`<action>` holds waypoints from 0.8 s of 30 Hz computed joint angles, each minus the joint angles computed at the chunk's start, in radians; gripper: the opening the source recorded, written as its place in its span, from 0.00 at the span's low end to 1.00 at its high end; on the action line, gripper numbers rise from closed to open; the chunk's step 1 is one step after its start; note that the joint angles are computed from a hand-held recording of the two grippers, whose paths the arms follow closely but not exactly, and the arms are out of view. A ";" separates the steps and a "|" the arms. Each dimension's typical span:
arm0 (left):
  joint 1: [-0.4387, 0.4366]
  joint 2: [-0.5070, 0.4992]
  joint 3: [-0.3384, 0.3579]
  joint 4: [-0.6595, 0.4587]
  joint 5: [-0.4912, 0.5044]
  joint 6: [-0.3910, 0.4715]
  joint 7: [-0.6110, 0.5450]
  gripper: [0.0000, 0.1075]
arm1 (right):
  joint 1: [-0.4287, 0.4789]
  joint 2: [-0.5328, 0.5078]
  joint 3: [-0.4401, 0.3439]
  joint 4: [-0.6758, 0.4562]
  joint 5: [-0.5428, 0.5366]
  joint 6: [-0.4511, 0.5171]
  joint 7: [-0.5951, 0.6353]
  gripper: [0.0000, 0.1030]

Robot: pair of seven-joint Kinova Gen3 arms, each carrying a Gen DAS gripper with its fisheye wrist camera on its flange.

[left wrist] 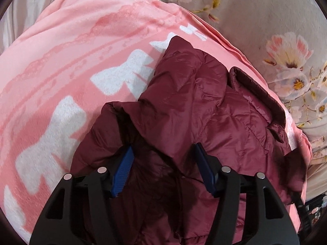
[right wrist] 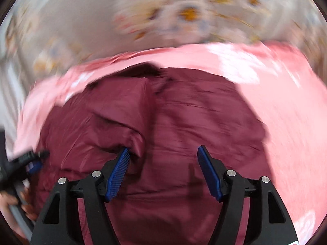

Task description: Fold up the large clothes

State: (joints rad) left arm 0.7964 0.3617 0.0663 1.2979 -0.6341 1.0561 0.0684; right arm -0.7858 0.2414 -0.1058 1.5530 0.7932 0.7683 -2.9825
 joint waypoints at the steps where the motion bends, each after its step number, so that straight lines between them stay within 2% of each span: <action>1: 0.004 -0.001 -0.007 0.002 0.002 -0.002 -0.006 0.55 | 0.002 -0.037 0.023 0.046 -0.008 -0.008 -0.041 0.66; 3: 0.029 -0.014 -0.051 0.025 0.020 -0.039 -0.004 0.54 | -0.020 -0.092 0.075 0.122 -0.018 -0.044 -0.122 0.66; 5: 0.044 -0.050 -0.078 0.089 0.016 -0.121 0.062 0.54 | 0.024 -0.136 0.056 0.181 -0.024 -0.089 -0.155 0.67; 6: 0.031 -0.077 -0.073 0.118 0.026 -0.161 0.103 0.54 | 0.066 -0.144 0.021 0.191 -0.031 -0.107 -0.147 0.67; 8: -0.042 -0.117 -0.008 0.175 0.020 -0.243 0.184 0.54 | 0.143 -0.153 -0.031 0.200 -0.058 -0.155 -0.114 0.67; 10: -0.114 -0.140 0.049 0.220 0.015 -0.324 0.249 0.54 | 0.179 -0.148 -0.036 0.198 -0.086 -0.205 -0.087 0.67; 12: -0.122 -0.152 0.033 0.251 0.021 -0.387 0.267 0.54 | 0.196 -0.123 -0.033 0.172 -0.105 -0.213 -0.060 0.67; 15: -0.111 -0.159 0.008 0.261 0.007 -0.411 0.301 0.51 | 0.163 -0.076 0.026 0.119 -0.165 -0.191 0.017 0.64; 16: -0.113 -0.159 0.005 0.259 0.012 -0.409 0.297 0.45 | 0.177 -0.068 0.021 0.108 -0.200 -0.193 0.057 0.53; 17: -0.134 -0.157 0.020 0.253 0.029 -0.406 0.277 0.29 | 0.206 -0.055 -0.003 0.096 -0.229 -0.198 0.098 0.43; 18: -0.149 -0.157 0.023 0.250 0.059 -0.407 0.244 0.15 | 0.246 -0.036 -0.045 0.076 -0.252 -0.192 0.139 0.23; 19: -0.168 -0.155 0.039 0.243 0.078 -0.395 0.222 0.11 | 0.278 -0.026 -0.077 0.064 -0.278 -0.188 0.179 0.08; 20: -0.170 -0.159 0.037 0.248 0.082 -0.398 0.216 0.04 | 0.291 -0.014 -0.093 0.049 -0.301 -0.187 0.220 0.05; 21: -0.153 -0.167 0.024 0.249 0.069 -0.385 0.220 0.01 | 0.291 -0.013 -0.091 0.041 -0.327 -0.194 0.261 0.03; 24: -0.106 -0.189 0.025 0.238 -0.035 -0.296 0.286 0.00 | 0.209 -0.063 -0.009 0.071 -0.336 -0.274 0.301 0.01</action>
